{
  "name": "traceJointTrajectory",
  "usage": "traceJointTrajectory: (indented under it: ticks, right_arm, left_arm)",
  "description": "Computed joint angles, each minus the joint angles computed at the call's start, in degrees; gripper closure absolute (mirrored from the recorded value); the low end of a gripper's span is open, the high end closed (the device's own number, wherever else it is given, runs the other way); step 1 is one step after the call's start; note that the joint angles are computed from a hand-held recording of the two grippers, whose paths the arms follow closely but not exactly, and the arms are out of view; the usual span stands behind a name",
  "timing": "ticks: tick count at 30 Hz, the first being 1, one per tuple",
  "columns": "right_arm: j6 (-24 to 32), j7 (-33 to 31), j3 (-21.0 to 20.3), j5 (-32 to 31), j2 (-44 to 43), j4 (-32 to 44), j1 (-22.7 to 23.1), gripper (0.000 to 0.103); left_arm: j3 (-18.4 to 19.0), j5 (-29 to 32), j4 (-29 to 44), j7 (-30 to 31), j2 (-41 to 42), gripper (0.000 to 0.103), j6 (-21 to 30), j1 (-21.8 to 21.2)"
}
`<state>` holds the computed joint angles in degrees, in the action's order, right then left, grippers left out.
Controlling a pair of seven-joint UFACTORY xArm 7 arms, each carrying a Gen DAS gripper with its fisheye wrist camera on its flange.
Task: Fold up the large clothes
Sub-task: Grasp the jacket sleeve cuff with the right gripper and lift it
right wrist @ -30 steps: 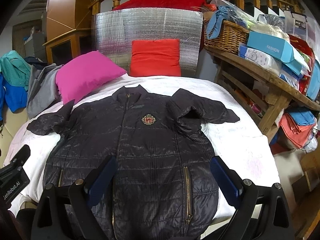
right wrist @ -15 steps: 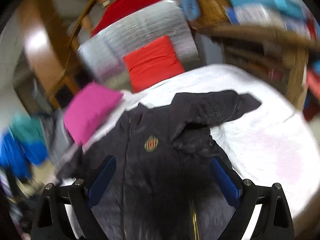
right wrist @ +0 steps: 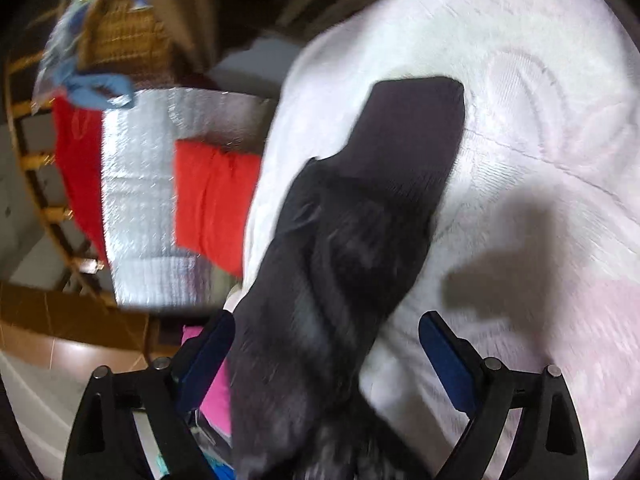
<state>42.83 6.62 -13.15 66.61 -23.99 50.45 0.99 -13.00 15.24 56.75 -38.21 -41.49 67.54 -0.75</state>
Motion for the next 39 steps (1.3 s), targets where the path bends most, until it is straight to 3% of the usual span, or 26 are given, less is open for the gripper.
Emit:
traceJointTrajectory:
  ticks: [3, 5, 7, 8, 11, 17, 20, 25, 27, 28, 29, 35, 39]
  right_arm:
    - [-1.45, -0.98, 0.75, -0.43, 3.37, 3.04, 0.19, 0.024]
    - [-1.74, -1.10, 1.54, -2.50, 5.60, 5.43, -0.16, 0.040]
    - [-1.69, -0.87, 2.21, -4.07, 6.58, 6.41, -0.64, 0.069]
    - [-2.59, 0.52, 3.21, -6.04, 6.19, 6.58, -1.08, 0.076]
    - [-5.80, 2.31, 5.75, -12.85, 4.46, 8.28, -0.96, 0.083]
    - [-10.05, -4.22, 7.52, -16.03, -0.30, 12.03, 7.32, 0.083]
    - [-8.71, -5.68, 9.16, -18.40, -1.21, 13.67, 12.14, 0.083]
    - [-3.88, -8.99, 10.56, -15.38, -1.63, 12.39, 20.69, 0.078]
    - [-0.63, -10.02, 10.56, -12.26, -1.51, 11.87, 23.40, 0.051]
    - [0.11, -10.58, 10.70, -10.08, -2.61, 10.51, 24.38, 0.027]
    - [0.49, -11.71, 10.89, -7.75, -3.55, 9.54, 25.54, 0.021]
    - [9.60, -17.69, 9.28, -8.85, -12.30, 4.73, 26.18, 0.021]
    - [6.20, -16.32, 8.47, -12.81, -20.43, 0.54, 20.86, 0.021]
  left_arm:
    - [0.29, 0.46, 0.35, 0.28, 0.56, 0.000, -0.18, 0.34]
    - [1.42, -0.38, 0.23, 0.96, 0.77, 0.000, 0.02, 0.15]
    - [1.98, -0.73, 0.12, 1.54, 0.91, 0.000, 0.45, 0.20]
    - [2.35, -0.56, -0.11, 2.15, 0.79, 0.000, 0.58, 0.32]
    - [2.26, 0.81, -0.33, 2.43, -0.29, 0.000, 1.20, 1.49]
    - [3.22, 2.42, -1.71, 2.53, -5.33, 0.000, 0.97, 3.94]
    - [3.30, 4.15, -2.74, 3.53, -7.29, 0.000, 0.77, 5.68]
    - [4.25, 4.52, -5.60, 3.46, -11.74, 0.000, 0.99, 8.08]
    - [4.94, 3.60, -6.38, 3.27, -13.31, 0.000, 1.29, 8.59]
    - [5.10, 3.25, -6.69, 3.23, -13.96, 0.000, 1.32, 8.81]
    - [5.30, 2.89, -7.07, 3.16, -14.70, 0.000, 1.18, 8.97]
    - [4.37, 2.51, -7.49, 3.36, -16.12, 0.000, 0.33, 10.11]
    - [3.47, -0.18, -7.56, 2.22, -16.16, 0.000, -2.02, 8.40]
